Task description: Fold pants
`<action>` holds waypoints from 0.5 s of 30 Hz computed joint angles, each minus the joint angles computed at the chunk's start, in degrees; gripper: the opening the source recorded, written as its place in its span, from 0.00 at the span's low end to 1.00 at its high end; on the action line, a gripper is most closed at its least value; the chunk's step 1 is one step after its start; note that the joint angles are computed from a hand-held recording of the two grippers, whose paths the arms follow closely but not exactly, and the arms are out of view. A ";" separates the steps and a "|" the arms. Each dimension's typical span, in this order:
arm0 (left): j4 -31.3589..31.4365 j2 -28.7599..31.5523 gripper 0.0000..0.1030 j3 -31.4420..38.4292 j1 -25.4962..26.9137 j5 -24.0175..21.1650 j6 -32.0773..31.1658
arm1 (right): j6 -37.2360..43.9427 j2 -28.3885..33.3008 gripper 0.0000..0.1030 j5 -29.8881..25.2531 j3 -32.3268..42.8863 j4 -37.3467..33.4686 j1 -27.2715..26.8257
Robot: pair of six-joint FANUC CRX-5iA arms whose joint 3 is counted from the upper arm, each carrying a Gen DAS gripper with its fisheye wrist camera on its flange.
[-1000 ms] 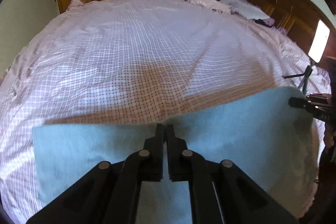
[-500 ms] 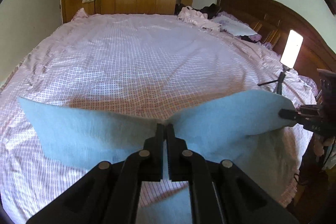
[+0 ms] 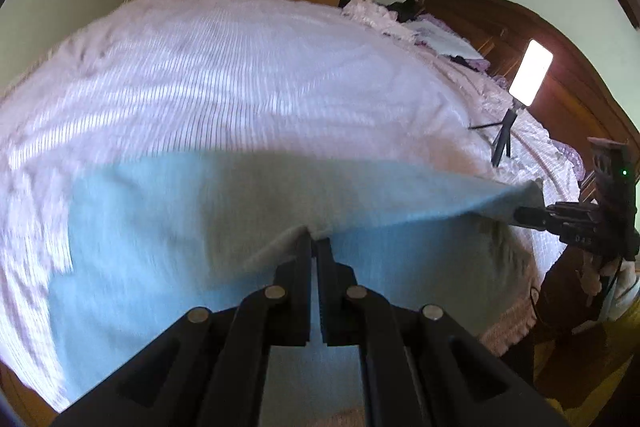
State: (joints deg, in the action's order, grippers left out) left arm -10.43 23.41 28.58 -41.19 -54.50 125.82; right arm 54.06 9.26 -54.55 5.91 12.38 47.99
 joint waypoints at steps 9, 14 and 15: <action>7.31 -1.61 0.03 -9.17 2.20 2.36 2.90 | -11.47 0.48 0.05 0.22 -7.79 4.75 2.79; 10.26 -2.27 0.11 -12.94 4.46 1.32 8.91 | -25.76 -1.24 0.18 6.23 -14.98 8.26 3.62; 11.44 -2.95 0.12 -14.73 5.05 2.55 9.47 | -27.91 -1.63 0.19 7.75 -16.30 8.40 3.62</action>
